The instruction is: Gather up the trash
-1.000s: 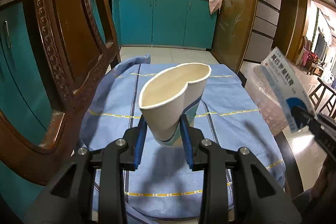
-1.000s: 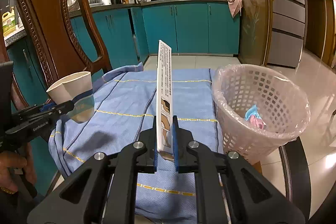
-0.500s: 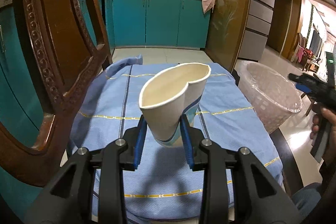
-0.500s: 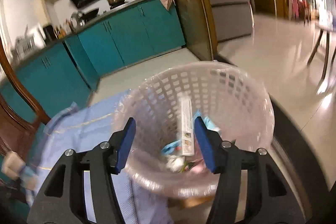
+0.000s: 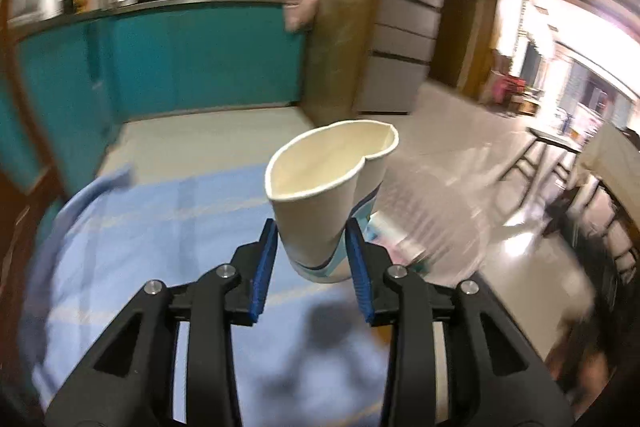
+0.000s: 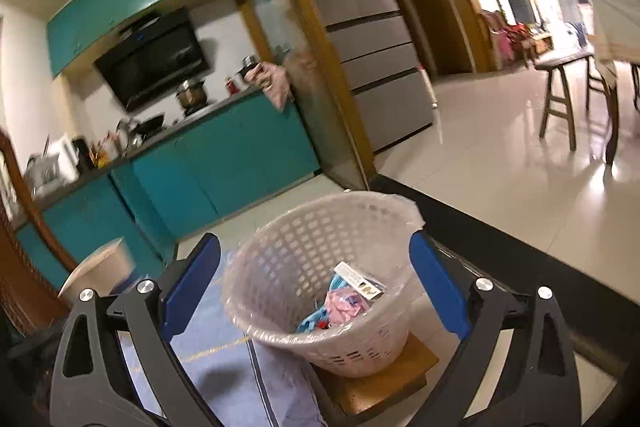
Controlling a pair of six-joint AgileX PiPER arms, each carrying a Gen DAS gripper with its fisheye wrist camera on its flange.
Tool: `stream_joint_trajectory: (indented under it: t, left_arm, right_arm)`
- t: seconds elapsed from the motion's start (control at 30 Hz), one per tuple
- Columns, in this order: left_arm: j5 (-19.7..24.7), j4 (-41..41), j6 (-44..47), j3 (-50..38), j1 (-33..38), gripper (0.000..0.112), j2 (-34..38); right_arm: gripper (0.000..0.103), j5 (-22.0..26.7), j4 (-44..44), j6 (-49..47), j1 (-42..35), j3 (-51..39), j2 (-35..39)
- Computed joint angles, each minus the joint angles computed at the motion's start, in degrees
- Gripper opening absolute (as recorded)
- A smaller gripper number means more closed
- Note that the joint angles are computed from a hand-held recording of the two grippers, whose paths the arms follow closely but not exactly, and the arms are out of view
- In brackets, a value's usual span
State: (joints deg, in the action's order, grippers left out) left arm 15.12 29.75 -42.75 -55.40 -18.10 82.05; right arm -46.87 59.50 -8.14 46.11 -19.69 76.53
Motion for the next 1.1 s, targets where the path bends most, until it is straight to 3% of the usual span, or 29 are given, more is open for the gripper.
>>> stream_joint_trajectory:
  t: [0.03,0.07,0.1,0.23,0.4,0.5,0.63,0.73,0.93,1.03,1.1]
  left_arm:
    - [0.3,-2.2,2.1,-5.4,-1.0,0.058,4.1]
    - [0.8,-2.7,2.5,-10.0,-1.7,0.089,7.6]
    - [1.1,-0.9,0.7,-12.8,-2.2,0.094,10.0]
    - [3.5,3.9,-3.6,-11.5,-1.7,0.094,9.8]
    - [2.3,15.6,-15.4,5.3,4.6,0.099,-2.9]
    - [4.1,21.0,-19.4,15.4,9.4,0.099,-11.5]
    - [3.7,12.4,-9.3,25.4,18.8,0.1,-21.7]
    - [5.0,12.3,-8.4,28.4,21.0,0.1,-25.5]
    - [3.9,4.6,0.1,29.4,23.7,0.1,-27.9]
    - [2.7,-3.4,8.6,29.8,25.5,0.1,-29.2]
    - [2.6,-4.0,9.2,29.9,25.1,0.1,-29.8]
  right_arm:
    - [0.093,-0.5,0.2,0.4,0.0,0.5,-0.6]
    - [0.093,-0.6,-0.2,0.7,-0.5,1.1,-1.3]
    - [0.093,-1.0,-0.9,1.4,-0.8,1.9,-1.8]
    - [0.093,2.8,-3.2,-0.2,-2.5,0.8,-1.5]
    - [0.093,12.7,-4.3,-5.7,-3.1,-4.6,2.3]
    - [0.093,16.7,2.8,-15.9,0.4,-9.5,5.8]
    - [0.093,16.6,12.8,-25.9,6.8,-13.7,8.6]
    - [0.095,14.6,19.0,-31.7,11.8,-16.0,10.4]
    - [0.098,10.5,25.0,-37.9,18.1,-18.4,12.5]
    - [0.098,9.9,25.1,-38.3,18.9,-18.4,12.8]
    - [0.098,10.0,25.3,-38.9,18.9,-18.6,12.8]
